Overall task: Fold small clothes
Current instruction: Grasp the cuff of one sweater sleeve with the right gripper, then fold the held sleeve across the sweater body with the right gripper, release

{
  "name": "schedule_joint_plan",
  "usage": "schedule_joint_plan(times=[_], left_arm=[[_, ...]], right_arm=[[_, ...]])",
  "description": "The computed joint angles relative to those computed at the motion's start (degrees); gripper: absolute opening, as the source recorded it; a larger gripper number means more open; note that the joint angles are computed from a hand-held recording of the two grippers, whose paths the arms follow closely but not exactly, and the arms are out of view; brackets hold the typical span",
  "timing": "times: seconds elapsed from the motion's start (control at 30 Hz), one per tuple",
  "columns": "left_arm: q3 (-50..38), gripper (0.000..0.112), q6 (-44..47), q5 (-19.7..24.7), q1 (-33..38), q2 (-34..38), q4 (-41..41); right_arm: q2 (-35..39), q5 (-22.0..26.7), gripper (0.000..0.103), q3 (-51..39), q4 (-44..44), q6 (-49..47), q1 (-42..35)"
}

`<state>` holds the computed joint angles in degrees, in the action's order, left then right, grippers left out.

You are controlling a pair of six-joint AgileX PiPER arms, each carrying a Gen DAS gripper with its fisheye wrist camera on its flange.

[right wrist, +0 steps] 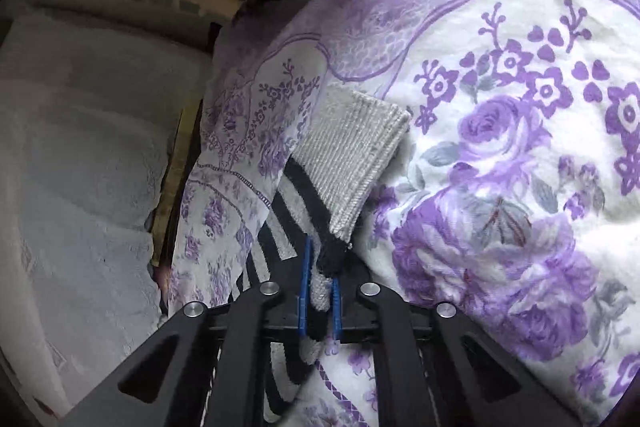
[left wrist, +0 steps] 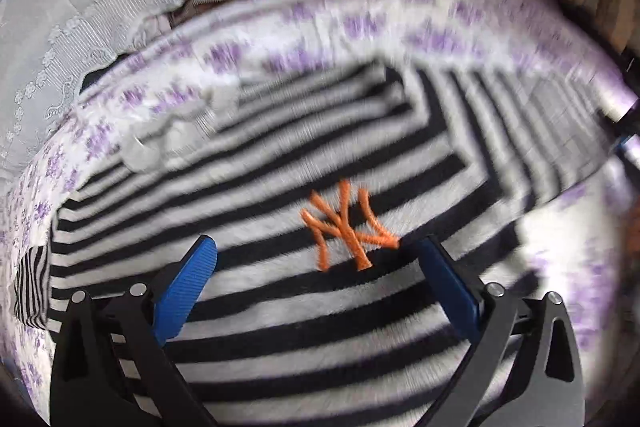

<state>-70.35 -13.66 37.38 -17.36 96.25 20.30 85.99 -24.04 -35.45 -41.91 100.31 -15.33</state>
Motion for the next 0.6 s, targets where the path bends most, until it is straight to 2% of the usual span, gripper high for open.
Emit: schedule_joint_plan(times=[0.07, 0.17, 0.2, 0.3, 0.4, 0.47, 0.6], left_arm=[[3.03, 0.099, -1.07, -4.59, 1.04, -0.62, -1.41], [1.36, 0.099, 7.0, -3.27, 3.63, -0.31, -10.33], [1.73, 0.099, 9.14, -3.77, 4.67, -0.6, -13.17], [3.5, 0.099, 13.18, -5.21, 6.93, -2.26, -18.26], [2.32, 0.099, 15.34, -3.55, 8.77, -2.71, -20.77], [0.49, 0.099, 15.25, -1.87, 9.3, -2.46, -19.6], [-1.34, 0.099, 12.79, -1.19, 10.05, -2.77, -13.53]], right_arm=[[-0.24, -1.2, 0.014, -0.14, -0.43, -0.75, 0.25], [-2.2, -3.31, 0.014, -0.39, -4.37, 0.15, 1.26], [-3.48, -2.33, 0.014, -0.9, -5.23, -0.3, 2.41], [-8.1, 5.86, 0.014, -4.26, -5.69, -4.92, 8.74], [-10.38, 10.43, 0.014, -6.1, -3.86, -8.68, 13.28], [-11.72, 13.32, 0.013, -7.62, -3.37, -11.02, 16.66], [-13.34, 16.76, 0.013, -10.36, -3.52, -12.72, 23.3]])
